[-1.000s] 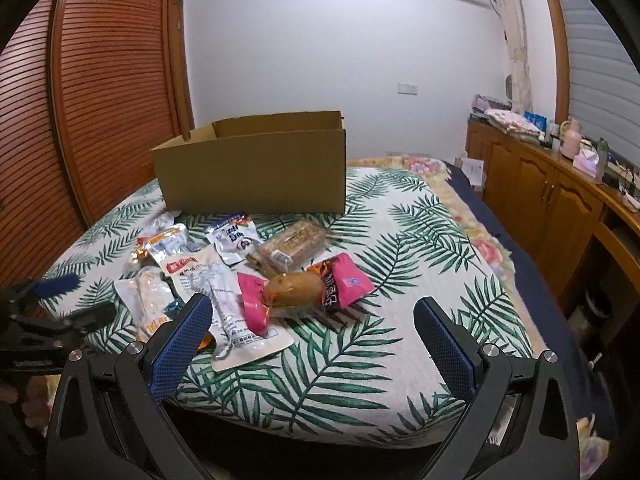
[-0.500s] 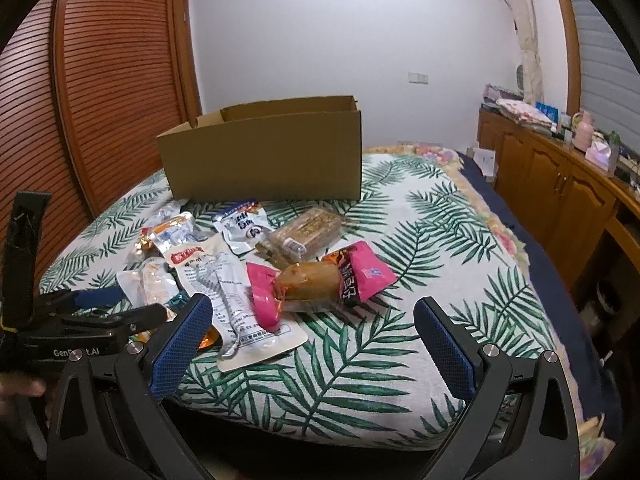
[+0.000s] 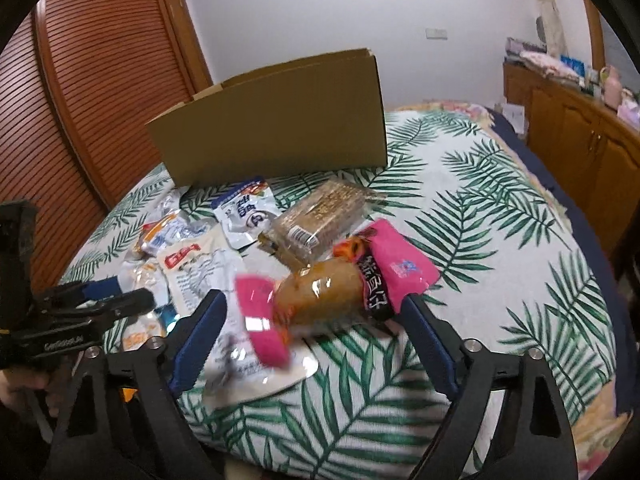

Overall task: Organize snacks
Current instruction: 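Grasp the pink egg packet with the right tool while the left tool grasps the white-orange sausage packet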

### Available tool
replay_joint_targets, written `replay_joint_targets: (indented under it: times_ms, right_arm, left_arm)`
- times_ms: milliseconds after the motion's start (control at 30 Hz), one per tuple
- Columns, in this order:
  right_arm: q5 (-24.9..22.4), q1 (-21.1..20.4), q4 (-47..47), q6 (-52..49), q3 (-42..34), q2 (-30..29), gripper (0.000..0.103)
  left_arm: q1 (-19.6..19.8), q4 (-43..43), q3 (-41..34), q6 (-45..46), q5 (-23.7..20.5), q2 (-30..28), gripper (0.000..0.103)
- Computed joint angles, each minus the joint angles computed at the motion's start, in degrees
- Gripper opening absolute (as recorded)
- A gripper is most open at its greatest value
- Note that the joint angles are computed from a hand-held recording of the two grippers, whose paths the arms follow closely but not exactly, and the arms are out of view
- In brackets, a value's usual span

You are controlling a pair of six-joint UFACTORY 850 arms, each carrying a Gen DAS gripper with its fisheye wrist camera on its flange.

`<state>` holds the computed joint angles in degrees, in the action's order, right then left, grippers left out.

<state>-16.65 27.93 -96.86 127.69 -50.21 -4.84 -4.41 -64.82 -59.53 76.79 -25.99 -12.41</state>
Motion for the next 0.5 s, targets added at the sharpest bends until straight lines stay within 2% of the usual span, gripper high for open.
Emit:
replay_joint_targets:
  times_ms: [167,233,333,433,500]
  right_arm:
    - [0.0,-1.2,7.4,-8.1,-2.7,-2.7,0.077]
    - [-0.8,-1.4,11.3,-13.2,-3.6,-3.6,0.069]
    - [0.3,-2.3,14.3,-17.1,-3.7,-4.3,0.061]
    - [0.8,-2.7,12.8,-16.8,-3.4,-4.1,0.06]
    - [0.8,-2.7,13.4,-18.0,-3.5,-4.2,0.06]
  left_arm:
    - [-1.0,1.8,-0.4,-1.4,1.7,-0.3,0.067]
    - [-1.6,2.9,-0.7,-2.5,2.2,-0.5,0.07]
    - [-2.4,3.7,-0.4,-2.2,4.0,-0.3,0.071]
    - [-2.3,3.0,-0.1,0.2,4.0,-0.3,0.07]
    - [-1.5,2.6,-0.2,2.0,2.8,-0.3,0.065]
